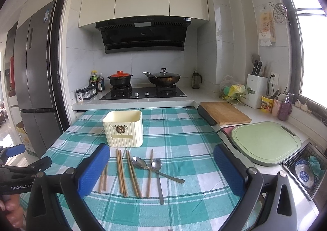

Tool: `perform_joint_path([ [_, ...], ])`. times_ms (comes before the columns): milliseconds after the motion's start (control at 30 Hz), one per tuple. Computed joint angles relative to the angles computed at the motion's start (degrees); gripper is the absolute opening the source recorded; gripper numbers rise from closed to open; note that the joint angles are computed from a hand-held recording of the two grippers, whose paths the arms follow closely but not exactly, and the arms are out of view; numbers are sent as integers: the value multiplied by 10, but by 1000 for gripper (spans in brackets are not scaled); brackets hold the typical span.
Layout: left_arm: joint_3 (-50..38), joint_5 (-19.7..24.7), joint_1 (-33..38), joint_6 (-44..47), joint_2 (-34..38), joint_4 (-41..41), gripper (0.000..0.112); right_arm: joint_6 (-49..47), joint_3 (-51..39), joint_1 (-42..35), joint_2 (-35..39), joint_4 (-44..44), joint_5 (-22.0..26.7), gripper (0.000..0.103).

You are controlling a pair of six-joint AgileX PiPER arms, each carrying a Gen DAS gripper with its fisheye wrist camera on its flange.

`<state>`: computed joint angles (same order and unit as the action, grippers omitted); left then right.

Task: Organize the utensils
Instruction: 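Move the left tool over a wooden chopstick while the right tool moves over the metal spoons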

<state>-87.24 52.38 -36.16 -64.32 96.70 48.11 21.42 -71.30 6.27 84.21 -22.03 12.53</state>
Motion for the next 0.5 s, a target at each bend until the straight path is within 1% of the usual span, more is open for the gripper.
perform_joint_path([
  [33, -2, -6, 9, 8, 9, -15, 103, -4, -1, -4, 7, 4, -2, 103],
  [133, -7, -32, 41, 40, 32, -72, 103, -60, -4, -25, 32, 59, -16, 103],
  [200, -15, -43, 58, 59, 51, -102, 103, -106, -8, -42, 53, 101, -22, 103],
  [267, -36, -37, 67, 73, 77, -116, 103, -154, -14, -59, 78, 144, -25, 103],
  [367, -74, -24, 78, 96, 120, -129, 103, -234, -28, -83, 117, 210, -17, 103],
  [500, -126, -23, 105, 145, 174, -176, 103, -303, -64, -106, 174, 255, 16, 103],
])
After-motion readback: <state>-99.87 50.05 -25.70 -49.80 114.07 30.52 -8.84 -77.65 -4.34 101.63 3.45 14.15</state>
